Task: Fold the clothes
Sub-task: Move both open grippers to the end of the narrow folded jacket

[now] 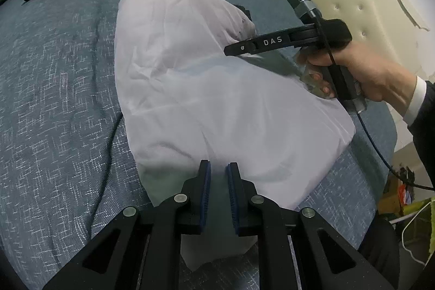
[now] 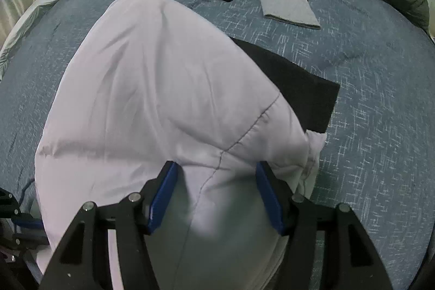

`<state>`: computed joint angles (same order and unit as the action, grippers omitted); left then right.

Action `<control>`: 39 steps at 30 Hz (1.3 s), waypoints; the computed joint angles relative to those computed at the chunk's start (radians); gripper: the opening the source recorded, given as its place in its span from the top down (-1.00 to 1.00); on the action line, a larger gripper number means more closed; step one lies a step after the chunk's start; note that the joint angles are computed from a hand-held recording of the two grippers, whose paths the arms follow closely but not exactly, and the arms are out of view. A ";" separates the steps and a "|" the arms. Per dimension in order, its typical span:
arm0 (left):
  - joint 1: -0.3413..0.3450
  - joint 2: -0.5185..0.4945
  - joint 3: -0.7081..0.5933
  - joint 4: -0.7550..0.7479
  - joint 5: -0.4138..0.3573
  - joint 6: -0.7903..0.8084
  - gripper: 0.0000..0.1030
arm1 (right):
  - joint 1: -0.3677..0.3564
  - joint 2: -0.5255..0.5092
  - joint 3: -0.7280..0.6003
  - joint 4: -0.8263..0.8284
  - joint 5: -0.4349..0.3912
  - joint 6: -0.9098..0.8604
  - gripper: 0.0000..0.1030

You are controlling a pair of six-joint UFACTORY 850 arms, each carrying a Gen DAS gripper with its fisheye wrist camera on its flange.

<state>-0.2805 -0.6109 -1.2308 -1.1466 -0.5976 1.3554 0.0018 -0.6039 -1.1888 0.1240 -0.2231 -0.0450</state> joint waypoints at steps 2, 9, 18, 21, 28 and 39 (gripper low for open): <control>-0.002 0.004 -0.003 0.017 0.002 -0.019 0.73 | 0.002 0.017 0.003 -0.042 -0.022 0.036 -0.16; 0.008 0.047 0.009 0.054 0.003 -0.057 0.73 | 0.028 0.240 0.199 -0.055 0.000 0.025 -0.17; -0.008 0.094 0.054 0.083 0.055 -0.078 0.73 | 0.091 0.358 0.360 0.191 0.015 -0.198 -0.17; -0.009 0.091 0.056 0.117 0.061 -0.111 0.73 | 0.116 0.354 0.392 0.119 0.026 -0.116 -0.17; -0.022 0.072 0.054 0.159 0.080 -0.139 0.73 | 0.116 0.316 0.442 0.346 0.114 -0.307 -0.17; 0.006 0.085 0.047 0.144 0.057 -0.156 0.73 | 0.080 0.403 0.486 0.533 0.114 -0.387 -0.20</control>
<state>-0.2745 -0.5262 -1.1836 -1.0022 -0.5409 1.1995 0.0813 -0.2011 -0.7028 0.6566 -0.1096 -0.4317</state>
